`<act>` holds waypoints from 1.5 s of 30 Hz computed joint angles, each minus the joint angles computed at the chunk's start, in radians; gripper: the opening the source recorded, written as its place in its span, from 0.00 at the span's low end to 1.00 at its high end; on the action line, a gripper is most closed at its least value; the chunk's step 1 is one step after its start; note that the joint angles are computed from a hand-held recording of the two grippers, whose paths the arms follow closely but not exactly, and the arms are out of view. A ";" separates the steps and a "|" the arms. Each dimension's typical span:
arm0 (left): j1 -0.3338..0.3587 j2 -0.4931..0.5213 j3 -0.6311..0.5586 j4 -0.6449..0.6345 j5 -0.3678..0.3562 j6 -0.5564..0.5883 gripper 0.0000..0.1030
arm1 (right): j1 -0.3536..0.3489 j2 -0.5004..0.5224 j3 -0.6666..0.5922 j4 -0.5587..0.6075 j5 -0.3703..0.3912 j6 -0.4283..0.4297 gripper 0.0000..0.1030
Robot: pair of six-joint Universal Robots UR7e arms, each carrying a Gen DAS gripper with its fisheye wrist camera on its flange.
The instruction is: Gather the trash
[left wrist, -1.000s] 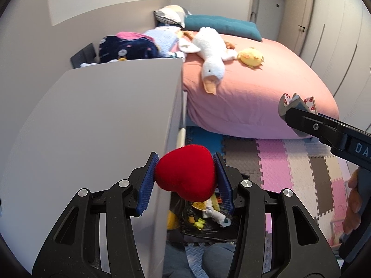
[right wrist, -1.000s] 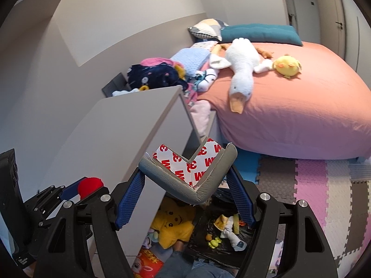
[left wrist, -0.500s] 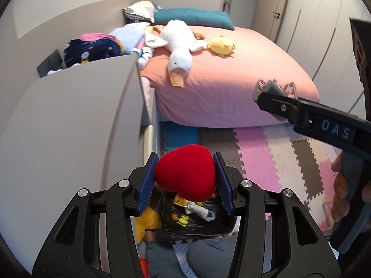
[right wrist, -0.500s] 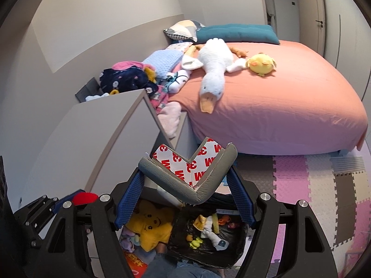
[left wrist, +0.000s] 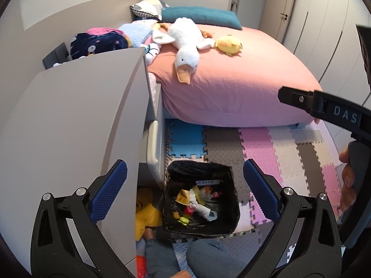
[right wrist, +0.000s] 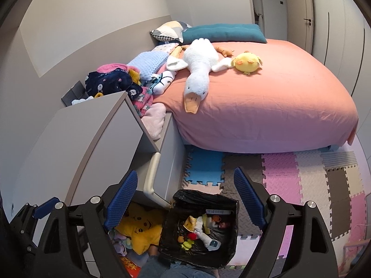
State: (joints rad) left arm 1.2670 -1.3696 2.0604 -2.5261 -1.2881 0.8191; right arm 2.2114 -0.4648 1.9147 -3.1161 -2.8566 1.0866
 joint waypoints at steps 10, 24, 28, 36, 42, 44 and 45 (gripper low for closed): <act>0.011 -0.005 -0.018 0.001 -0.011 -0.014 0.94 | -0.004 0.013 -0.012 -0.008 0.022 -0.014 0.83; 0.012 -0.023 -0.004 -0.004 -0.040 0.000 0.94 | 0.004 0.018 -0.022 0.005 0.022 -0.011 0.83; 0.013 -0.023 -0.010 0.015 -0.049 0.004 0.94 | 0.004 0.016 -0.021 0.013 0.023 -0.004 0.83; 0.008 -0.020 -0.002 0.006 -0.043 0.003 0.94 | 0.005 0.015 -0.021 0.017 0.022 0.000 0.83; 0.003 -0.022 0.008 -0.009 -0.035 0.008 0.94 | 0.006 0.013 -0.017 0.018 0.022 0.003 0.83; 0.003 -0.022 0.009 -0.010 -0.033 0.006 0.94 | 0.007 0.012 -0.016 0.016 0.021 0.002 0.83; 0.004 -0.023 0.009 -0.010 -0.035 0.006 0.94 | 0.006 0.012 -0.015 0.012 0.022 -0.001 0.83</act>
